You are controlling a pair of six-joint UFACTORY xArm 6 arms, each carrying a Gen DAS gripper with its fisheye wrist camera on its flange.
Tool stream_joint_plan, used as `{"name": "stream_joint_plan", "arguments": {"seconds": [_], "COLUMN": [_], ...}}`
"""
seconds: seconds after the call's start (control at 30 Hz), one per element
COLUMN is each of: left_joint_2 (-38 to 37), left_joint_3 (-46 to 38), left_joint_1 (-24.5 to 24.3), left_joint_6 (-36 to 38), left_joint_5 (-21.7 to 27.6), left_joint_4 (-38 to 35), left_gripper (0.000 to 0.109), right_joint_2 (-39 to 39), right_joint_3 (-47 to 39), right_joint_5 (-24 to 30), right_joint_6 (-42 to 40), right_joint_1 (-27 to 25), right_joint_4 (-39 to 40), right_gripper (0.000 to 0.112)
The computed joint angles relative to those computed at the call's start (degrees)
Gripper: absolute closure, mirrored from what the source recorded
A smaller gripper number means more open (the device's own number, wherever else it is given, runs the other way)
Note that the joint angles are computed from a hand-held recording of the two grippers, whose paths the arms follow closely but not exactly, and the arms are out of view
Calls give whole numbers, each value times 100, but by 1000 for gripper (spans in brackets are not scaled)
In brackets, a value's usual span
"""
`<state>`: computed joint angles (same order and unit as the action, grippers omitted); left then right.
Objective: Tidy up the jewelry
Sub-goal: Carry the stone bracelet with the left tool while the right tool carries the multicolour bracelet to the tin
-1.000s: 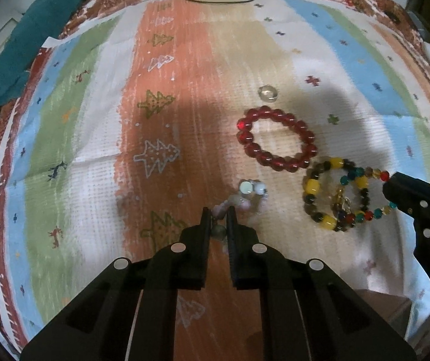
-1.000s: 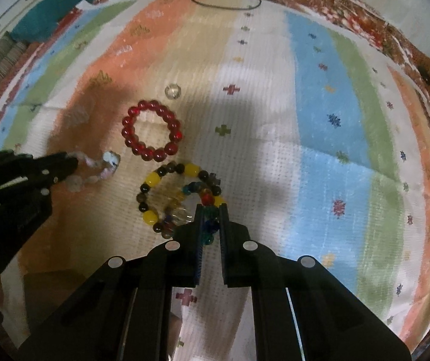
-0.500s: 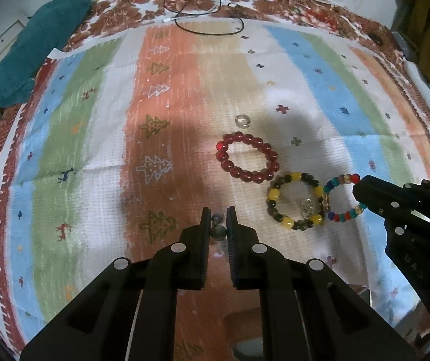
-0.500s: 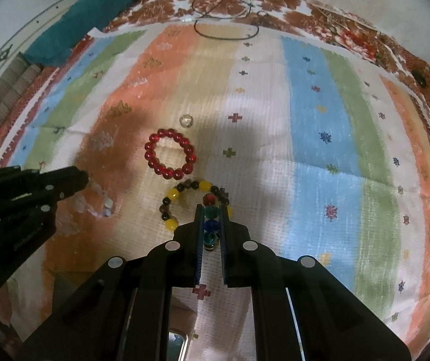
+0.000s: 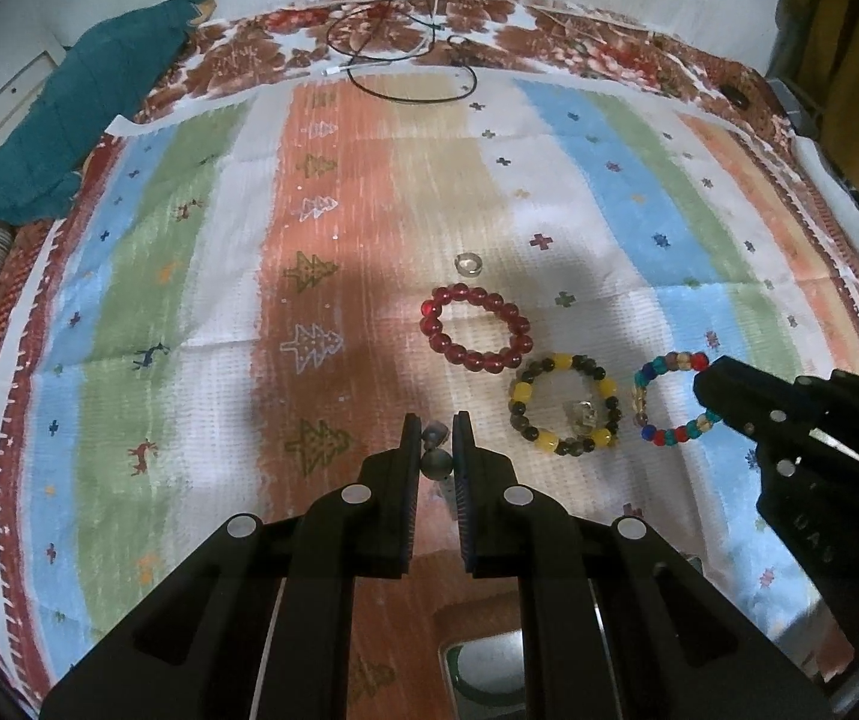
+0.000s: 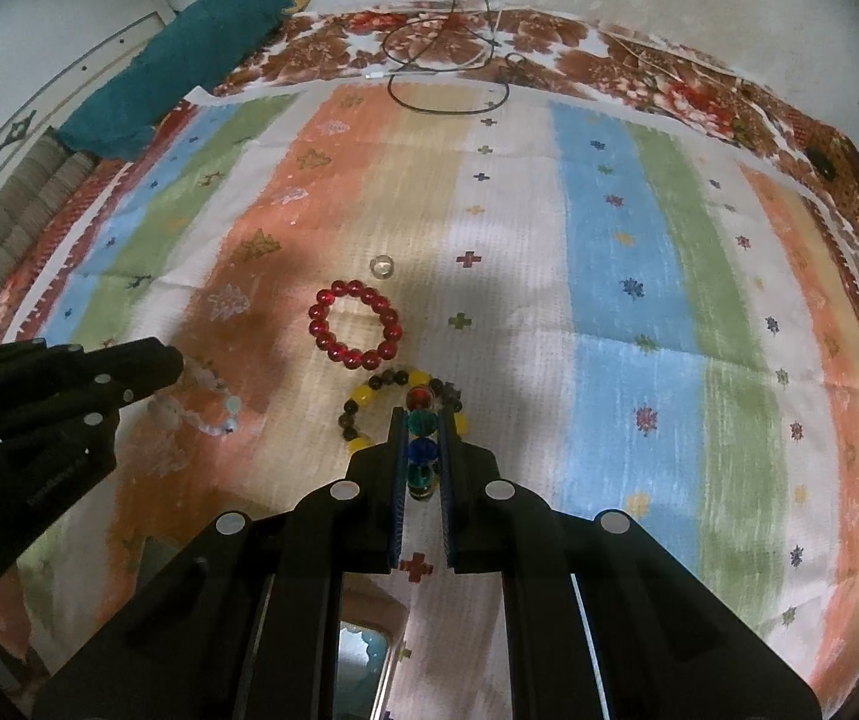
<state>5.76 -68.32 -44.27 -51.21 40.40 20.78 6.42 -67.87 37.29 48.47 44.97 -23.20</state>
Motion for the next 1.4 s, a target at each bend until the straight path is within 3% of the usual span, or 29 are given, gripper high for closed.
{"name": "stream_joint_plan", "arguments": {"seconds": [1.4], "left_joint_2": [-1267], "left_joint_3": [873], "left_joint_1": [-715], "left_joint_6": [-1074], "left_joint_5": [-249], "left_joint_4": [922], "left_gripper": [98], "right_joint_2": [-1052], "right_joint_3": [761], "right_joint_5": [-7], "right_joint_6": [1196], "right_joint_1": [631], "right_joint_4": [-1187], "right_gripper": [102]}}
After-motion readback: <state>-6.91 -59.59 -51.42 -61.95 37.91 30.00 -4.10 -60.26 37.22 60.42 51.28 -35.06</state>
